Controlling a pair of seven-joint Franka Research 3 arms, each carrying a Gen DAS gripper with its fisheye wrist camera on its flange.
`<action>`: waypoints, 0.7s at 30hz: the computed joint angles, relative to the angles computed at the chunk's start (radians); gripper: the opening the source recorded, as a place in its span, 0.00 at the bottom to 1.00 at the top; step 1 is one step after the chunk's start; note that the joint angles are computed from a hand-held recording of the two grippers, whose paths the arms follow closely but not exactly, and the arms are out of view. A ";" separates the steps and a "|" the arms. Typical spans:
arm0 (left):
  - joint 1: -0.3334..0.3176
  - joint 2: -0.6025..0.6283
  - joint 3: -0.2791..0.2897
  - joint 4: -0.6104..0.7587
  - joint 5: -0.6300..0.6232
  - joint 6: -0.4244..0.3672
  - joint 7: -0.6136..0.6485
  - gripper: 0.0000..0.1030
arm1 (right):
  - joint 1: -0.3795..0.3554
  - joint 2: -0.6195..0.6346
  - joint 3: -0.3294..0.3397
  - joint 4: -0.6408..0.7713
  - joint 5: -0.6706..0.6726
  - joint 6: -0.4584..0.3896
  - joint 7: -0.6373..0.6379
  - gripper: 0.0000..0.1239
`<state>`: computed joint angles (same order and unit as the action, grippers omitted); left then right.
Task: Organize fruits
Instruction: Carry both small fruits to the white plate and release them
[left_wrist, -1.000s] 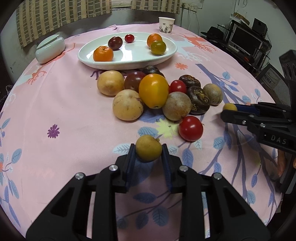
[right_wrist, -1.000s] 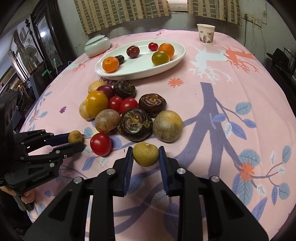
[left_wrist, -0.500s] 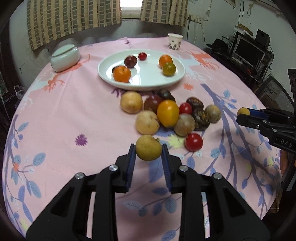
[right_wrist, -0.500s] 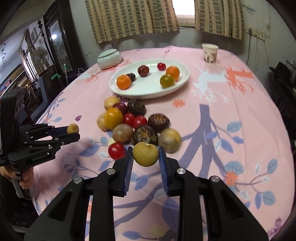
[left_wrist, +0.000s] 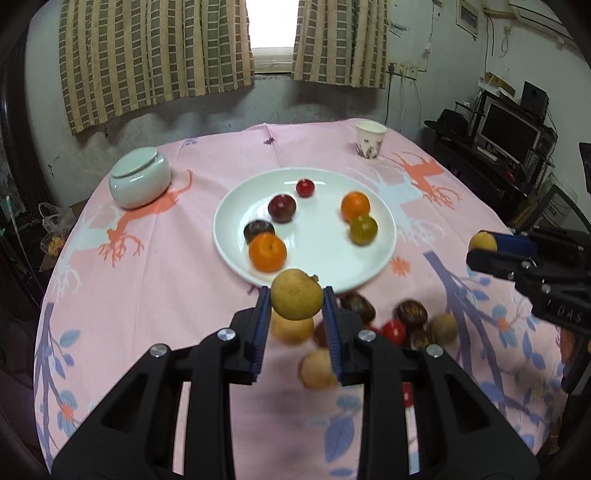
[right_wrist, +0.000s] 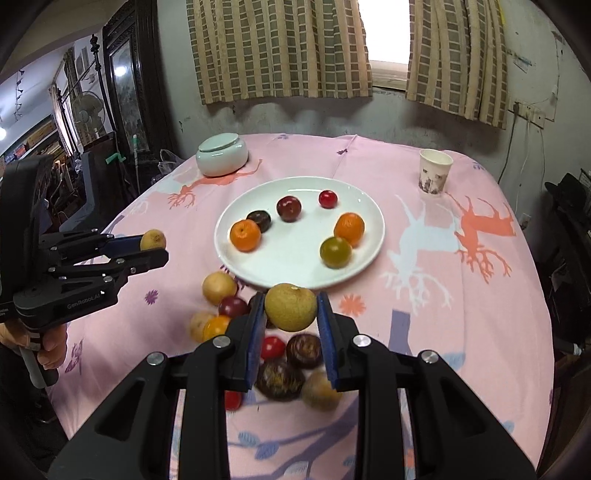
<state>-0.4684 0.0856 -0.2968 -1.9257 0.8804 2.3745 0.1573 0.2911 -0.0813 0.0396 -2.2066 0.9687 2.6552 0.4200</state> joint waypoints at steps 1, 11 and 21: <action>0.008 0.019 0.006 0.022 -0.008 0.007 0.017 0.27 | 0.000 0.036 0.003 0.038 -0.016 -0.009 0.025 0.23; 0.042 0.264 0.073 0.247 -0.190 0.107 0.235 0.28 | -0.010 0.321 0.061 0.286 -0.247 -0.054 0.244 0.23; -0.024 0.353 0.145 0.347 -0.223 0.041 0.217 0.56 | -0.080 0.369 0.108 0.316 -0.236 -0.071 0.272 0.44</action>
